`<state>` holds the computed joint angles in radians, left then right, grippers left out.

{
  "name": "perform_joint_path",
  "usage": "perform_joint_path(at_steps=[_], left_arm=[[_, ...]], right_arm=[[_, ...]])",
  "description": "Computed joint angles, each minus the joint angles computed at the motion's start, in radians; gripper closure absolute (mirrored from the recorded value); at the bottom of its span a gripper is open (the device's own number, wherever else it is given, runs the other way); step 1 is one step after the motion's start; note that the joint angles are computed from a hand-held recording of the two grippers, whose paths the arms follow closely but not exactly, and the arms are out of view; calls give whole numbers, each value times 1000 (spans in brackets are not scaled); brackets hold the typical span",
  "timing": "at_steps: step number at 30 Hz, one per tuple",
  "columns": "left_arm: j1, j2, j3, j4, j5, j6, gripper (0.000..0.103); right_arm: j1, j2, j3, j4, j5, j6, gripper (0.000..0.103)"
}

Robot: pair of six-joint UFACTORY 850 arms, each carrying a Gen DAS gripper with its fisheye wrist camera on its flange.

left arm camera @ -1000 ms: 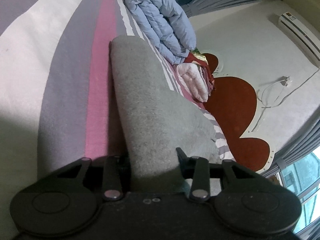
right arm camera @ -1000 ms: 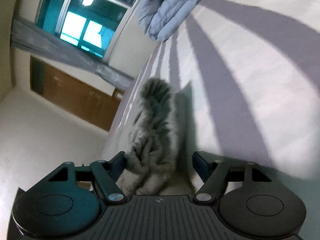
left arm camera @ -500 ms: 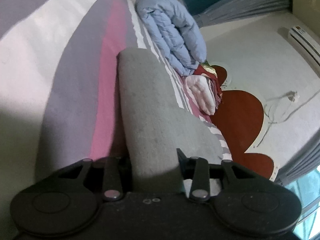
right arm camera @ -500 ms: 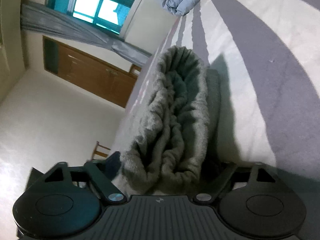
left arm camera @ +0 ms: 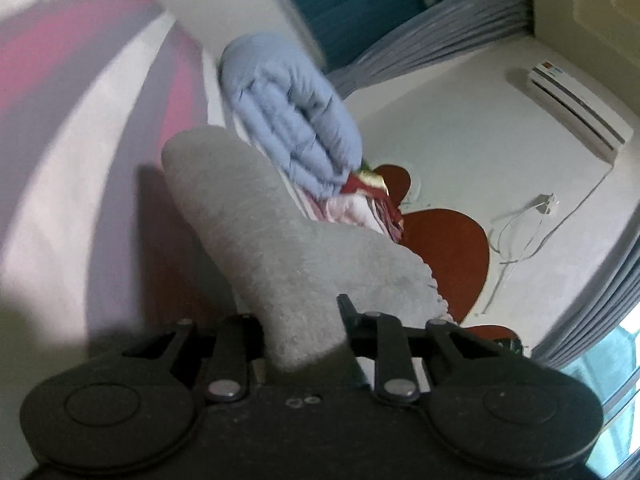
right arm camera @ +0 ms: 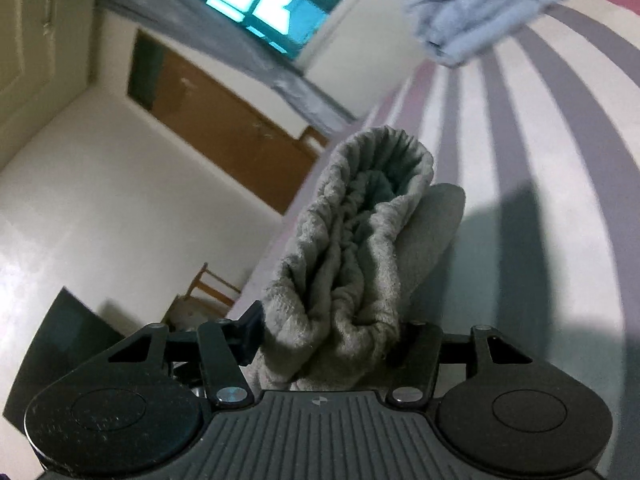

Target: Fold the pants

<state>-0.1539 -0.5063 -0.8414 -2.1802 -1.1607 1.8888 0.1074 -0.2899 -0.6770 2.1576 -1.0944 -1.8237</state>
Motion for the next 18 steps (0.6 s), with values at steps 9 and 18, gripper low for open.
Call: perform_joint_path(at_steps=[9,18], left_arm=[[-37,-113,-260,26,561,-16,28],[-120,-13,-113,-523,622,592,11]], right_arm=[[133,-275,-360,202,547,-84,20],[184,-263,-289,401,491,-212,16]])
